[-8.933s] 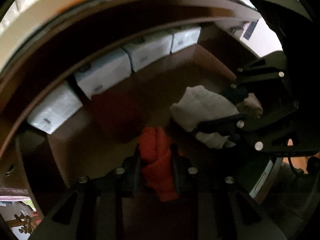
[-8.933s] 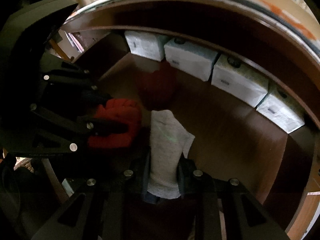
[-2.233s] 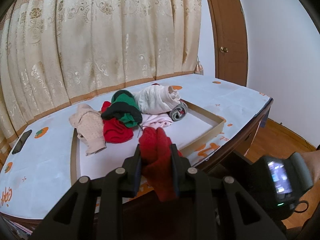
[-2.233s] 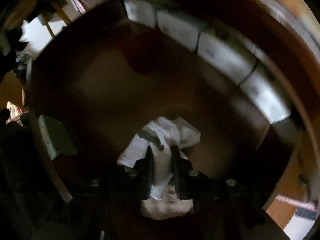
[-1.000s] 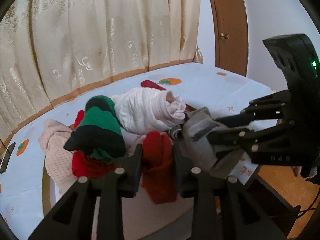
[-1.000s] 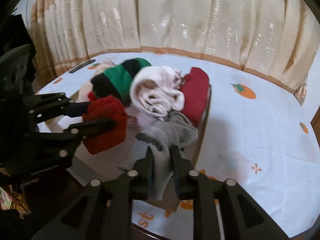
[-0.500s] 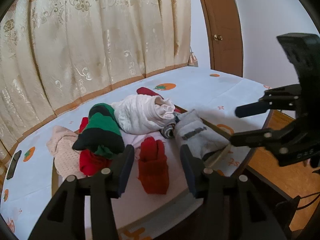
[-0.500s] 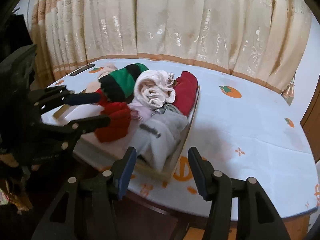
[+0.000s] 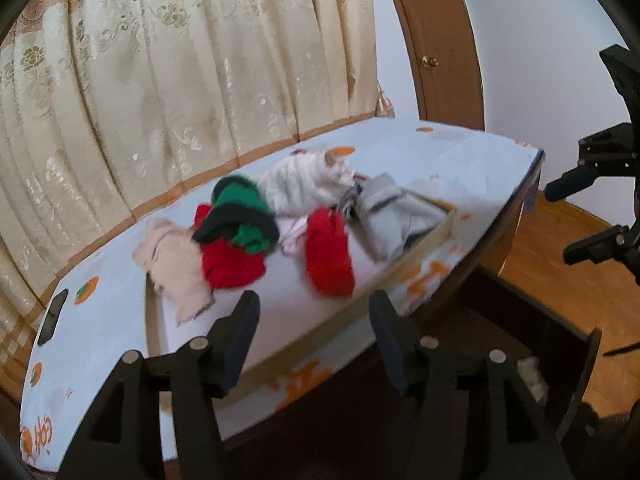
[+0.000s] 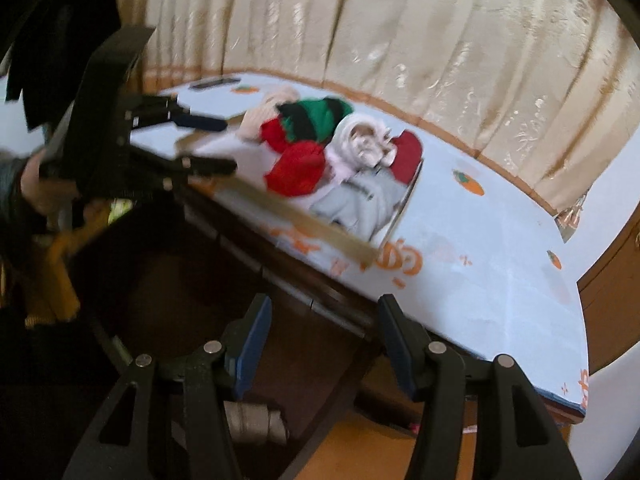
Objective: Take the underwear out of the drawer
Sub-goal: 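Lower both tools into the drawer toward the beige garments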
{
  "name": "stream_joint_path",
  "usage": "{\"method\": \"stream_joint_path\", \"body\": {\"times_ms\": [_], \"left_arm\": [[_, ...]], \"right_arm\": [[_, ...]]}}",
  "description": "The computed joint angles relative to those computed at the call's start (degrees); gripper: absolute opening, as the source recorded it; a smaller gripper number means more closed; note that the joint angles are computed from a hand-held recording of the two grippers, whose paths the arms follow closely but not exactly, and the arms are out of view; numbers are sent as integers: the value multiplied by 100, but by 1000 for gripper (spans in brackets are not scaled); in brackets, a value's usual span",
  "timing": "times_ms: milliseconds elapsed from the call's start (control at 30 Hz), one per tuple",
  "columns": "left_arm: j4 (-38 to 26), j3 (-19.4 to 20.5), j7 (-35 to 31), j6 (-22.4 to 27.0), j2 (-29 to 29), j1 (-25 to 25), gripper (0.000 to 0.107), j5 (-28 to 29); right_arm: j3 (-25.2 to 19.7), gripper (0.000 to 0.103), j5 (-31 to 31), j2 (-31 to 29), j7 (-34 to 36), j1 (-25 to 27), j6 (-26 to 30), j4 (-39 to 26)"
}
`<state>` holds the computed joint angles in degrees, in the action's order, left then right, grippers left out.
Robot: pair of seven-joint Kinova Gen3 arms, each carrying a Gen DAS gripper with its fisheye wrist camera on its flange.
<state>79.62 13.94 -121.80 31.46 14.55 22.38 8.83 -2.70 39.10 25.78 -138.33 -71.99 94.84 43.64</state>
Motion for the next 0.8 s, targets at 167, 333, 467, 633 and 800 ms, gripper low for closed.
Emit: {"method": "stream_joint_path", "body": {"times_ms": [167,333,467,633,800], "left_arm": [[260,-40,-209,174,-154,-197,58,48],[570,-77,-456,316,-254,-311,58,63],[765,-112,-559,421,-255,-283,58,-46],[855,-119,-680,568,-149,-233,58,-160],[741,-107,-877,910,72,-87,58,-419]], "right_arm": [[-88,57,-177,7,35,-44,91,86],[-195,57,-410,-52,-32,76,16,311],[-313,57,-785,64,165,301,-36,350],[-424,57,-1479,378,823,626,88,186],[-435,57,-2050,730,1631,837,457,-147]]}}
